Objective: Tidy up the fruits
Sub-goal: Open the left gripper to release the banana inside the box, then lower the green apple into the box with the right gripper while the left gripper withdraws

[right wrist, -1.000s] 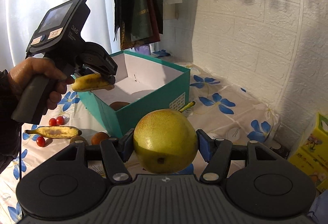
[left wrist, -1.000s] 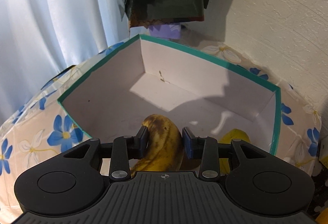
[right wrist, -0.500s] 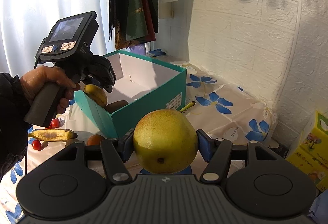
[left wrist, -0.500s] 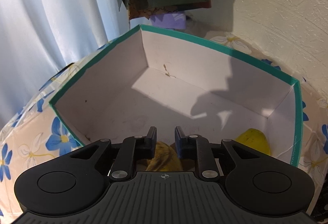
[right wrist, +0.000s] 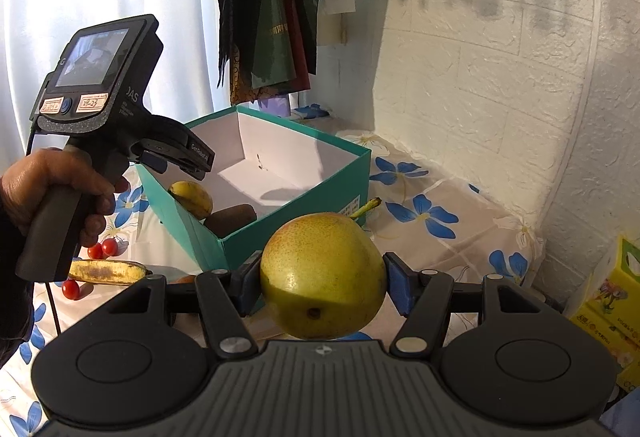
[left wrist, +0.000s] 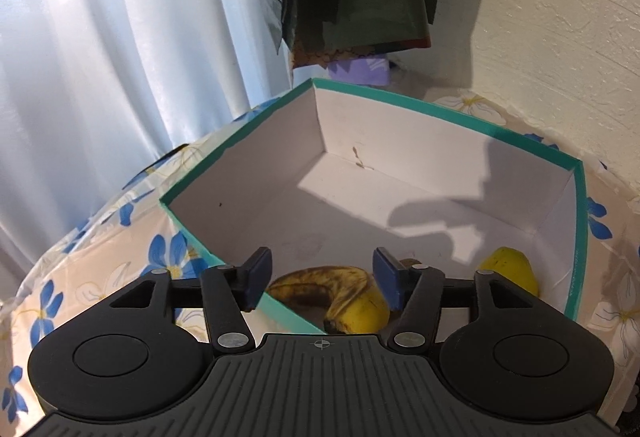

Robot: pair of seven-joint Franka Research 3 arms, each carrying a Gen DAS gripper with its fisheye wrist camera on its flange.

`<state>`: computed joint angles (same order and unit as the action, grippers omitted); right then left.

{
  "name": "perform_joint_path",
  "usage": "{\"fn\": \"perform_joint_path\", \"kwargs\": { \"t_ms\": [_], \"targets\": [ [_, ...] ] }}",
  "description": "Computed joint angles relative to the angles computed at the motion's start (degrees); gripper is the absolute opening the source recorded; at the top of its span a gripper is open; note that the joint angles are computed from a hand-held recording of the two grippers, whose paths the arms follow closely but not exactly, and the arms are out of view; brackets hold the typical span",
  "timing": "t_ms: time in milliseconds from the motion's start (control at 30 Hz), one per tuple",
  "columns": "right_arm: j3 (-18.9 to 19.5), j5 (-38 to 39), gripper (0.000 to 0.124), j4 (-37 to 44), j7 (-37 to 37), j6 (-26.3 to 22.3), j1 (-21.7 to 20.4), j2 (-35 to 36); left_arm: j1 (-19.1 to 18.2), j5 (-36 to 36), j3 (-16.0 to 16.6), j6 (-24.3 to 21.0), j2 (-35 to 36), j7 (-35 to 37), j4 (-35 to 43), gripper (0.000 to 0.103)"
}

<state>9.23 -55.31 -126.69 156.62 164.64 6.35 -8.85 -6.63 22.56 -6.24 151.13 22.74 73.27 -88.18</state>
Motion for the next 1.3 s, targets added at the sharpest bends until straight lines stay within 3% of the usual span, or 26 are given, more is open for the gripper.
{"fn": "perform_joint_path", "kwargs": {
  "t_ms": [300,433,633,833,1167,1300],
  "targets": [
    [-0.23,0.80,0.062,0.17,-0.98,0.24,0.22,0.24,-0.60,3.05,1.36,6.29,-2.31,-2.16,-4.33,0.095],
    [-0.25,0.62,0.062,0.59,-0.97,0.35,0.09,0.65,-1.57,7.86,3.23,8.22,-4.49,-7.10,-6.79,0.096],
    [-0.99,-0.53,0.062,2.39,-1.22,1.45,0.38,2.43,-0.93,11.00,3.50,4.38,-9.92,-14.86,-11.60,0.097],
    [-2.85,0.18,0.062,6.13,-4.02,2.33,2.10,5.99,2.02,16.04,2.93,2.02,-18.81,-26.09,-20.64,0.100],
    [-8.47,2.30,0.062,16.58,-9.68,4.27,7.79,15.53,7.44,14.05,0.62,-0.13,-26.36,-28.09,-29.07,0.100],
    [-9.48,8.28,0.062,21.90,-16.40,3.95,9.41,20.89,8.42,14.48,0.27,-0.04,-27.80,-28.63,-30.76,0.100]
  ]
}}
